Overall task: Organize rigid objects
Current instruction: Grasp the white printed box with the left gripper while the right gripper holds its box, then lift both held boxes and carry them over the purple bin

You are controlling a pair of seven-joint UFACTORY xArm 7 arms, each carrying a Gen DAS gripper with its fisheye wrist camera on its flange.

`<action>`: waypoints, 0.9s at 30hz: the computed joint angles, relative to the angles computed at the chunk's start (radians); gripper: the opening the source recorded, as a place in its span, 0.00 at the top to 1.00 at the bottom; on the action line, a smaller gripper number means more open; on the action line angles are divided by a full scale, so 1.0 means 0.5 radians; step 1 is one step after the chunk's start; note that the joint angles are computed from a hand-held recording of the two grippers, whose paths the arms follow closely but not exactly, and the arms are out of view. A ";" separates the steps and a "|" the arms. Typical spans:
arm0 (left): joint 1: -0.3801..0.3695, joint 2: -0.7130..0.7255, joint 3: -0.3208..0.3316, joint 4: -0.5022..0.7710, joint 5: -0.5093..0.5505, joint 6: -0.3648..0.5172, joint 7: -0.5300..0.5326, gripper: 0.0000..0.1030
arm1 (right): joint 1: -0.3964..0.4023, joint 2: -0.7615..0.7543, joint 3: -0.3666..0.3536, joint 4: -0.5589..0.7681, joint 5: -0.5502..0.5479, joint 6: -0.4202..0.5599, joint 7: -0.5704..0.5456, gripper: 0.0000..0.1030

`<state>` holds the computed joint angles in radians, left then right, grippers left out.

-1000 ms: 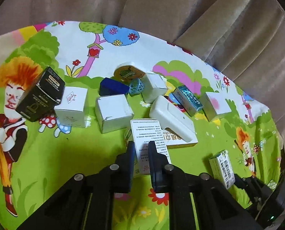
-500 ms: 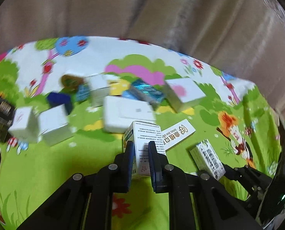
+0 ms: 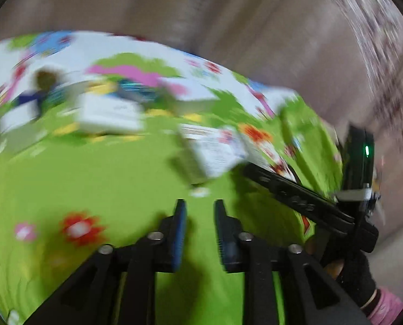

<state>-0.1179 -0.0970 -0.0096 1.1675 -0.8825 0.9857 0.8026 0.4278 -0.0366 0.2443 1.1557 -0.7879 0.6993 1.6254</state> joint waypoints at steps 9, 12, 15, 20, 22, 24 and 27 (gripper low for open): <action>-0.077 0.180 -0.116 0.305 0.260 -0.111 0.339 0.22 | -0.013 -0.098 0.045 -0.087 -0.125 0.060 0.270 0.64; -0.142 0.254 -0.189 0.388 0.488 -0.229 0.559 0.22 | -0.015 -0.070 0.051 -0.055 -0.083 0.066 0.189 0.64; -0.194 0.375 -0.239 0.500 0.686 -0.244 0.528 0.22 | -0.015 -0.046 0.033 -0.044 -0.001 0.044 0.120 0.64; -0.261 0.446 -0.291 0.422 0.888 -0.424 0.375 0.52 | -0.022 -0.054 0.021 -0.072 0.029 -0.004 0.126 0.64; -0.257 0.373 -0.294 0.300 0.867 -0.507 0.308 0.57 | -0.027 -0.050 0.020 -0.074 0.047 -0.015 0.121 0.64; -0.237 0.286 -0.273 0.199 0.776 -0.550 0.211 0.57 | -0.028 -0.042 0.019 -0.069 0.062 -0.026 0.103 0.64; -0.185 0.128 -0.198 0.048 0.734 -0.582 -0.031 0.57 | -0.026 -0.034 0.018 -0.060 0.072 -0.032 0.089 0.64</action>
<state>-0.2104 -0.0328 -0.1088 1.1914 -0.5155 0.6946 0.7870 0.4148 -0.0536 0.2535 1.1259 -0.7520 0.6835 1.6698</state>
